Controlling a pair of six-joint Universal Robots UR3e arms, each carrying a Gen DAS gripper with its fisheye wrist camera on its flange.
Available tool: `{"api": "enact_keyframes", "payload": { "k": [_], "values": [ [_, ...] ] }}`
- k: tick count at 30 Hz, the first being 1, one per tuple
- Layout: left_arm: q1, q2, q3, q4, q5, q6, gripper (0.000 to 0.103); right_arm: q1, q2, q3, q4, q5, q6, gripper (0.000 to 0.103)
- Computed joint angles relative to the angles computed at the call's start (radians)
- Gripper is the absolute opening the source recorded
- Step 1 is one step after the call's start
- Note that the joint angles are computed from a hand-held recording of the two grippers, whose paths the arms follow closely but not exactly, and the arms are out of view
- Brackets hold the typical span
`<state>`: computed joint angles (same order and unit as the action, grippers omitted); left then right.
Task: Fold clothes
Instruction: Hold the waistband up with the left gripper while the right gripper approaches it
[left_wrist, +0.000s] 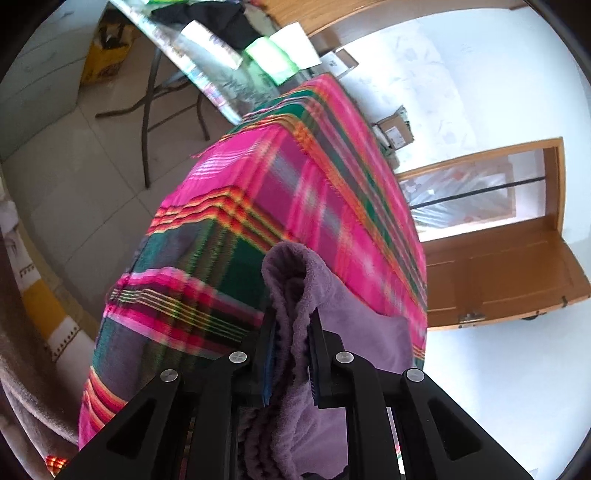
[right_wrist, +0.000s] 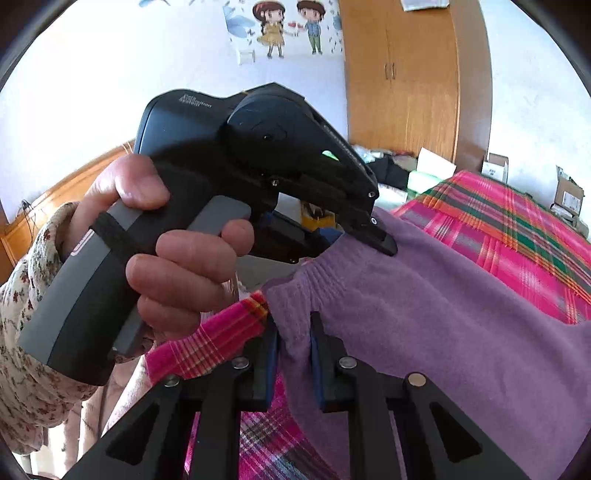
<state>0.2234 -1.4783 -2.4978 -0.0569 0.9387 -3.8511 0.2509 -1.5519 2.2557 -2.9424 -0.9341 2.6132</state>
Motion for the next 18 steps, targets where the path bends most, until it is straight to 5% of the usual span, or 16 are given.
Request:
{"api": "enact_keyframes", "payload": {
  "k": [13, 16, 18],
  "values": [
    [-0.23, -0.008, 0.232, -0.1, 0.18, -0.118, 0.015, -0.268, -0.293, 0.132, 0.184, 0.246, -0.135, 0.016],
    [-0.294, -0.05, 0.317, -0.123, 0.22, -0.137, 0.015, -0.369, -0.438, 0.173, 0.336, 0.308, -0.213, 0.016],
    [-0.328, -0.074, 0.367, -0.139, 0.241, -0.142, 0.015, -0.455, -0.613, 0.191, 0.568, 0.358, -0.312, 0.016]
  ]
}}
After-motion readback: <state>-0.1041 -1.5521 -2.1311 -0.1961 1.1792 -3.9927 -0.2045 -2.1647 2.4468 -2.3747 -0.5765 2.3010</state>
